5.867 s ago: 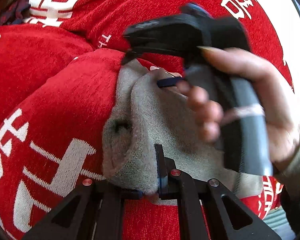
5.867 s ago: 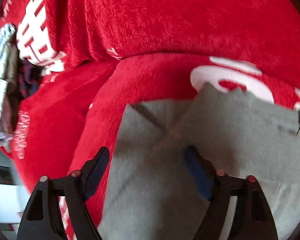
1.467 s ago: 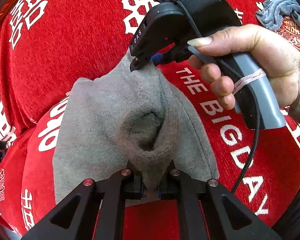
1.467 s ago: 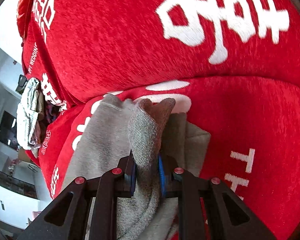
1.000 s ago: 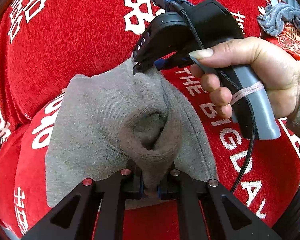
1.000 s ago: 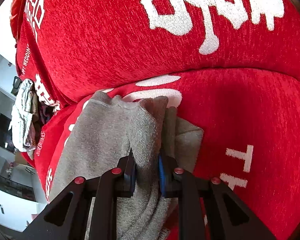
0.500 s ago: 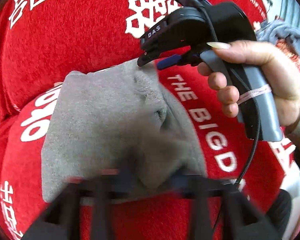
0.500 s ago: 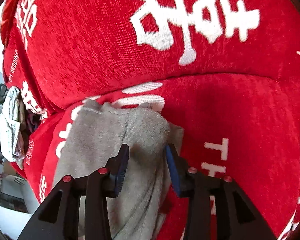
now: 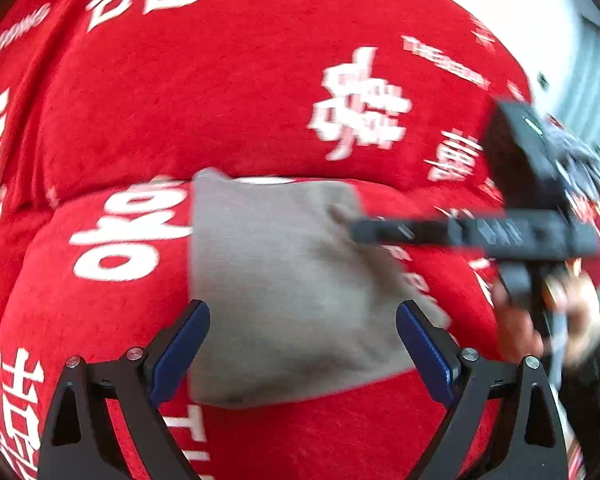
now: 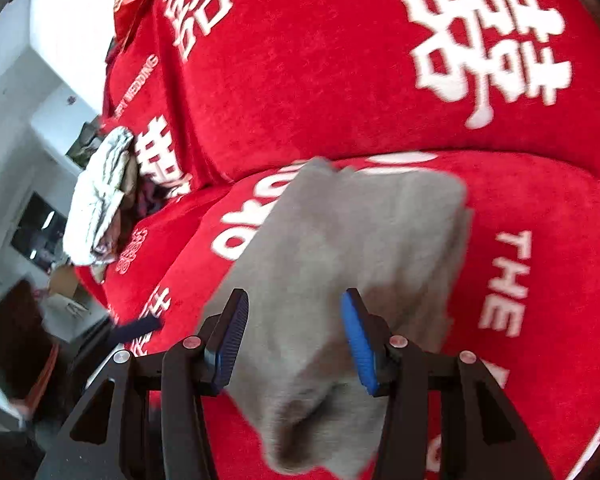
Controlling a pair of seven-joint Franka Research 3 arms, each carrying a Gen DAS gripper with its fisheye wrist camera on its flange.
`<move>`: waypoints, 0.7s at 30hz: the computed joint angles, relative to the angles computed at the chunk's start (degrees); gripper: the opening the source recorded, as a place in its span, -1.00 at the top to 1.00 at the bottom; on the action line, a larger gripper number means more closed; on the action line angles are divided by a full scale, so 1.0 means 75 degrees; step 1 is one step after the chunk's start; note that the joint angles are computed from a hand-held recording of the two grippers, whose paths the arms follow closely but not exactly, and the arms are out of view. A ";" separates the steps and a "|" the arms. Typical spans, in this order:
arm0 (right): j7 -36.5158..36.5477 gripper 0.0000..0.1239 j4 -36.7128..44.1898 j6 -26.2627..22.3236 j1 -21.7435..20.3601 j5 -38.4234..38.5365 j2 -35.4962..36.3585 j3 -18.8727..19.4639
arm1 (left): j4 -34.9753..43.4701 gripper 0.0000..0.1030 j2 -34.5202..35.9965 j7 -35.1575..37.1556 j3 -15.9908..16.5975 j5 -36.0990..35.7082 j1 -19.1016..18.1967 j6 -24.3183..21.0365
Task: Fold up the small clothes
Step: 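Move both open grippers over the folded sweater edge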
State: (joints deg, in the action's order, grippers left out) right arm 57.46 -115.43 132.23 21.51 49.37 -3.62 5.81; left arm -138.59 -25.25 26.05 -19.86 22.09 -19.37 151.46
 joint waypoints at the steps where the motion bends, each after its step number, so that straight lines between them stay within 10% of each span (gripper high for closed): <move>1: 0.0169 0.15 -0.0031 0.0150 0.0038 -0.0177 0.0059 0.0064 | 0.0042 -0.84 0.0090 -0.0109 0.0001 -0.0022 0.0095 -0.0212; 7: 0.1250 0.89 -0.0543 0.0654 -0.0036 -0.0877 0.0080 0.0030 | -0.0200 -0.84 0.0414 0.0156 0.0386 -0.0706 -0.0129 -0.0834; 13: 0.1216 0.73 -0.0663 0.1347 0.0079 -0.0605 -0.0370 0.0012 | -0.0058 -0.84 0.0385 0.0124 0.0441 -0.0758 0.0130 -0.0307; 17: 0.1377 -0.02 0.0192 0.0912 0.0165 -0.0320 0.0400 0.0059 | 0.0829 -0.84 0.1333 0.0409 0.0493 -0.0708 0.0302 -0.0860; 21: 0.2369 0.29 0.0367 0.1237 0.0079 -0.1140 0.1019 0.0121 | 0.1029 -0.91 0.1905 0.0817 0.0713 -0.1230 0.0270 -0.0886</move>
State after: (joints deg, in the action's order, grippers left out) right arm 75.23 -112.68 141.50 22.11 40.83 4.02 6.72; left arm -130.87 -10.96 32.18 -14.51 12.87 -17.34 144.81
